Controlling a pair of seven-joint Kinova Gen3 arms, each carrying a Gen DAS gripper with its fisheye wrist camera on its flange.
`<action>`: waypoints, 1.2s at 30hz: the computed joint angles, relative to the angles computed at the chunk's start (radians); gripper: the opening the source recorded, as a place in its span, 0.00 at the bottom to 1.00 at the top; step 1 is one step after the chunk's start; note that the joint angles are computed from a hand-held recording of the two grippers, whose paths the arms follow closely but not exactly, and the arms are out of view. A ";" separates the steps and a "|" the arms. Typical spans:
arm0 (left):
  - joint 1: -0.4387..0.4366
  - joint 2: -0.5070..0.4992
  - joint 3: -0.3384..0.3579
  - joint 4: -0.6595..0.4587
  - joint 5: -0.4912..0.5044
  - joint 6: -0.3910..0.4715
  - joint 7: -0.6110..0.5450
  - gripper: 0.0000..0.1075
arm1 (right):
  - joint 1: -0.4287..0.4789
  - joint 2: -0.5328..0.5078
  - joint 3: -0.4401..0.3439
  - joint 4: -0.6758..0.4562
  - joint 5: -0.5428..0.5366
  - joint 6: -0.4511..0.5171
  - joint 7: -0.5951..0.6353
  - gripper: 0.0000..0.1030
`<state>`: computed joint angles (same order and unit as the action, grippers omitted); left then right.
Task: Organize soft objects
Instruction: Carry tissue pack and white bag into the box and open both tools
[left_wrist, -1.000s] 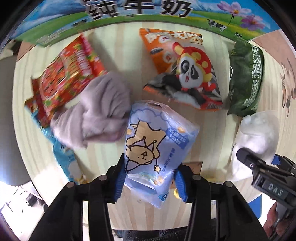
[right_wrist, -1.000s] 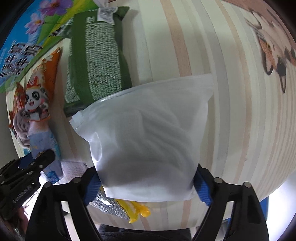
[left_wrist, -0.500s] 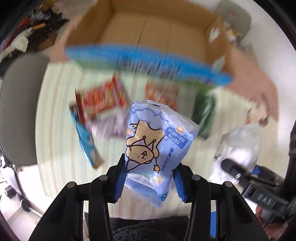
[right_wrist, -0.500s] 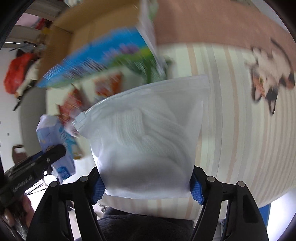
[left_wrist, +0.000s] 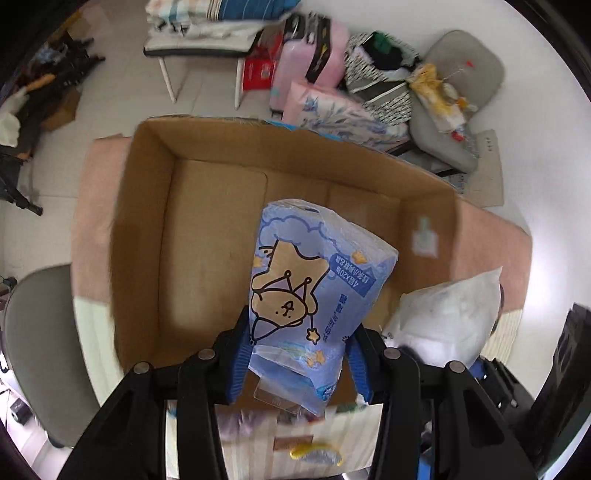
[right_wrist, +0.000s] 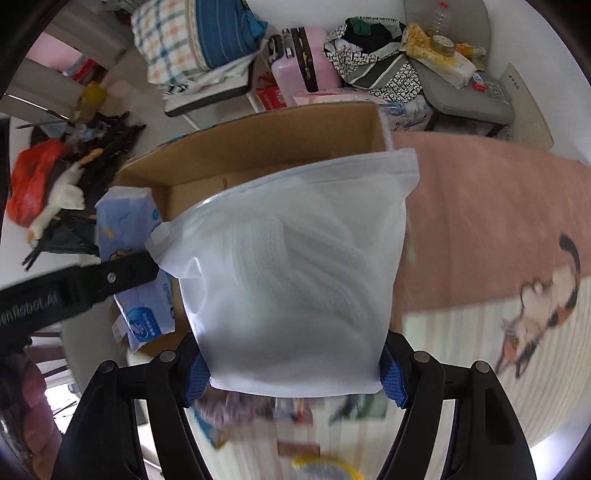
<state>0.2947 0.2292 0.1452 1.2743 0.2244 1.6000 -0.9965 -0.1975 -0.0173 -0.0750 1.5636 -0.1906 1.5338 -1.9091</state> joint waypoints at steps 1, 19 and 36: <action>-0.015 0.042 -0.010 0.001 0.011 -0.008 -0.029 0.40 | -0.008 0.045 -0.007 -0.019 0.013 -0.014 -0.008 0.74; -0.018 0.346 -0.003 -0.183 0.029 0.060 -0.149 0.44 | -0.045 0.397 0.013 -0.149 0.112 -0.101 -0.041 0.78; 0.059 0.157 -0.030 -0.186 -0.126 0.082 -0.127 0.95 | -0.076 0.240 -0.004 -0.164 0.119 -0.024 -0.059 1.00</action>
